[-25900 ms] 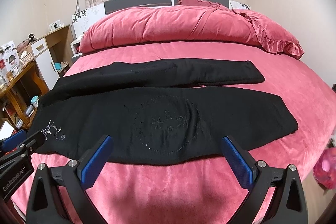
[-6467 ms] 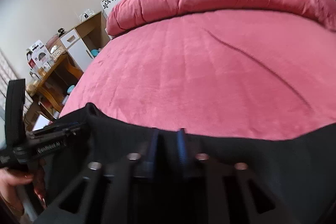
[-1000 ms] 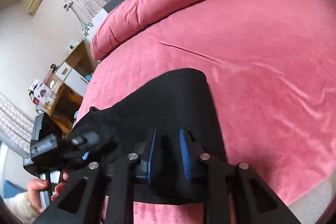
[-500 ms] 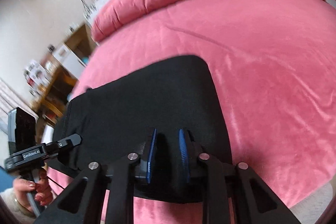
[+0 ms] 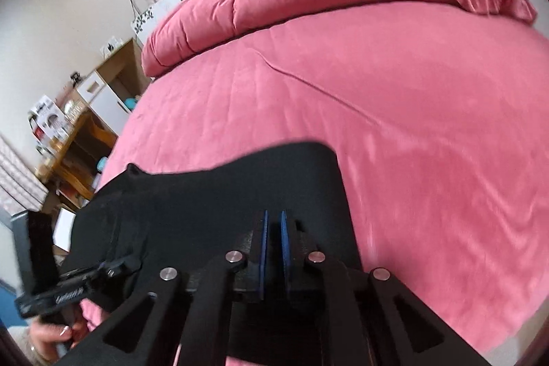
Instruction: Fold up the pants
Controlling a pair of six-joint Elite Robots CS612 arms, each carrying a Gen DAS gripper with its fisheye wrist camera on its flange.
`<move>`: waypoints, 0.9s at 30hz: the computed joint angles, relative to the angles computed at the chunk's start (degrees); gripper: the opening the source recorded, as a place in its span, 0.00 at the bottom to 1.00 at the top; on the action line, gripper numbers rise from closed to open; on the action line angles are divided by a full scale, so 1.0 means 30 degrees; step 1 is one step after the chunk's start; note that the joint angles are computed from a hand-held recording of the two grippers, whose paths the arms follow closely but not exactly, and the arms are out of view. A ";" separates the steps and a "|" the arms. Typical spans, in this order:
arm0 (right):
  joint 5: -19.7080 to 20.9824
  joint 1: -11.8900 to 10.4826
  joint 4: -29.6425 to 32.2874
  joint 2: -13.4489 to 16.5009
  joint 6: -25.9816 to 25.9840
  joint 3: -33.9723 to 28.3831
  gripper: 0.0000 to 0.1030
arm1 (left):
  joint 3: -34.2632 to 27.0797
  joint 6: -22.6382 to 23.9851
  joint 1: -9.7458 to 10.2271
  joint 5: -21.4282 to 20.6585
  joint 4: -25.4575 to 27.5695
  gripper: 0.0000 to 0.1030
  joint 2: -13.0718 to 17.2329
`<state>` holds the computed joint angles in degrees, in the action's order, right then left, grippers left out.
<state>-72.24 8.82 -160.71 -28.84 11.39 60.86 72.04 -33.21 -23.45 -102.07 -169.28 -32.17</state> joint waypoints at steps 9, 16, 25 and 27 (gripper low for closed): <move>-0.2340 0.0409 0.2693 0.2257 -0.0545 -0.3859 0.06 | -0.0302 0.0835 0.0043 0.0815 0.0356 0.24 0.0345; -0.1113 0.0069 0.0629 0.1374 0.1865 -0.1917 0.10 | 0.0356 -0.0144 0.0256 0.0574 -0.0412 0.38 0.0043; 0.1413 0.0817 -0.1604 -0.0138 -0.1337 0.1181 0.25 | 0.2729 -0.1067 0.0380 0.2001 -0.2318 0.39 -0.1151; 0.1267 0.1153 -0.1193 -0.0208 -0.3297 0.1203 0.25 | 0.3452 -0.1195 0.0305 0.3361 -0.2456 0.39 -0.1614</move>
<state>-68.44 12.28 -164.29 -29.47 1.50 64.47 82.40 -36.79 -22.54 -91.99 -176.65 -37.01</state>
